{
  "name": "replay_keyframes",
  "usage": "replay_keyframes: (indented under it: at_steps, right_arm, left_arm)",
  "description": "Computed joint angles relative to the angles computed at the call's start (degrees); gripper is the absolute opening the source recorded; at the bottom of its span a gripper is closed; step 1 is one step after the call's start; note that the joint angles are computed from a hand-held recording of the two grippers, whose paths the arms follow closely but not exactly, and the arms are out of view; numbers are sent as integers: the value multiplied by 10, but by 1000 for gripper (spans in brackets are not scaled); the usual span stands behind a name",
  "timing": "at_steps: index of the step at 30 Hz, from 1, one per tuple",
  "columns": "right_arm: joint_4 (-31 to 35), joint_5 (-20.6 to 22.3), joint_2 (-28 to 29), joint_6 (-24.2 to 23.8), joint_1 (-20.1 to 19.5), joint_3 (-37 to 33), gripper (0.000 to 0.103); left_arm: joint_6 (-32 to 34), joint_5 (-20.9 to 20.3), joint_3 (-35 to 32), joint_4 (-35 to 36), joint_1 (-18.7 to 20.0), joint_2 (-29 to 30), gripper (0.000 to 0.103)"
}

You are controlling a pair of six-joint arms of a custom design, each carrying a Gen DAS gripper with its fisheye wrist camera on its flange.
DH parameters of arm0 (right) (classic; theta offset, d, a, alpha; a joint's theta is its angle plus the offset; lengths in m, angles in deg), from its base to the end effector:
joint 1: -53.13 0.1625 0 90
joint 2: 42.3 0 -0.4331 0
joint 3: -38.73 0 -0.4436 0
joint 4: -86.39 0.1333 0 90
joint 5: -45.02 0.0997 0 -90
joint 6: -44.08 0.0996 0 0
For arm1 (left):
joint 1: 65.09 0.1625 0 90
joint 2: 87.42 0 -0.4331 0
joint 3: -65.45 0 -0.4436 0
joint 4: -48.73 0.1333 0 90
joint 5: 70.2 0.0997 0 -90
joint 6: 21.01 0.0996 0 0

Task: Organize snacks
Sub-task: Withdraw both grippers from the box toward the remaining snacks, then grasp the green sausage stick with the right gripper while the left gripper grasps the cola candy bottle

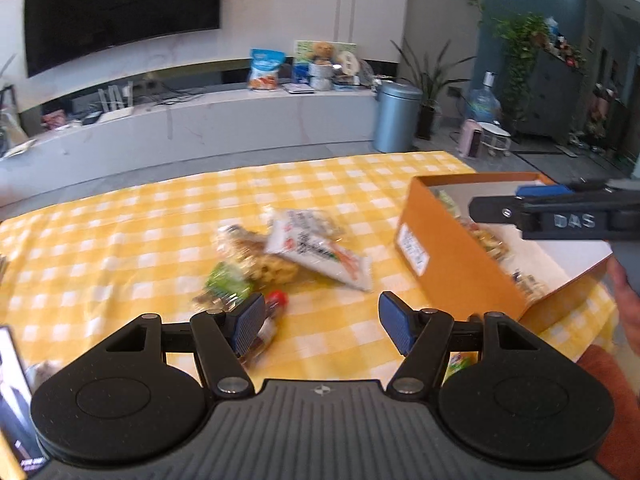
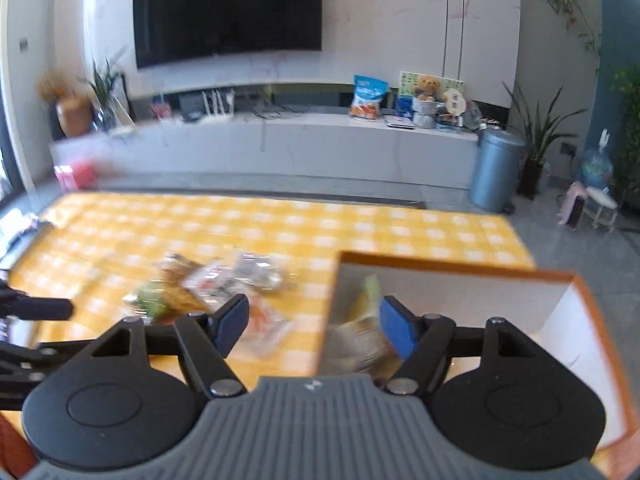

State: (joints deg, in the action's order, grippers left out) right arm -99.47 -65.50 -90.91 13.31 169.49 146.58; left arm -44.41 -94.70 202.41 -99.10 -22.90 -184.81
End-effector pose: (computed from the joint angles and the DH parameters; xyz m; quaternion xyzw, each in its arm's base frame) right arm 0.3763 -0.5377 0.0908 0.3975 -0.8472 0.3024 0.1809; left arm -0.1414 -0.4304 0.3014 0.0917 0.8298 -0.4195 0.3566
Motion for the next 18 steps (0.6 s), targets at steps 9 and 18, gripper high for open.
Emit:
replay_keyframes:
  at_steps: [9, 18]
  right_arm:
    - [-161, -23, 14, 64, 25, 105, 71]
    - [-164, -96, 32, 105, 30, 136, 70]
  left_arm:
    - [-130, 23, 50, 129, -25, -68, 77]
    - [-218, 3, 56, 225, -33, -83, 77]
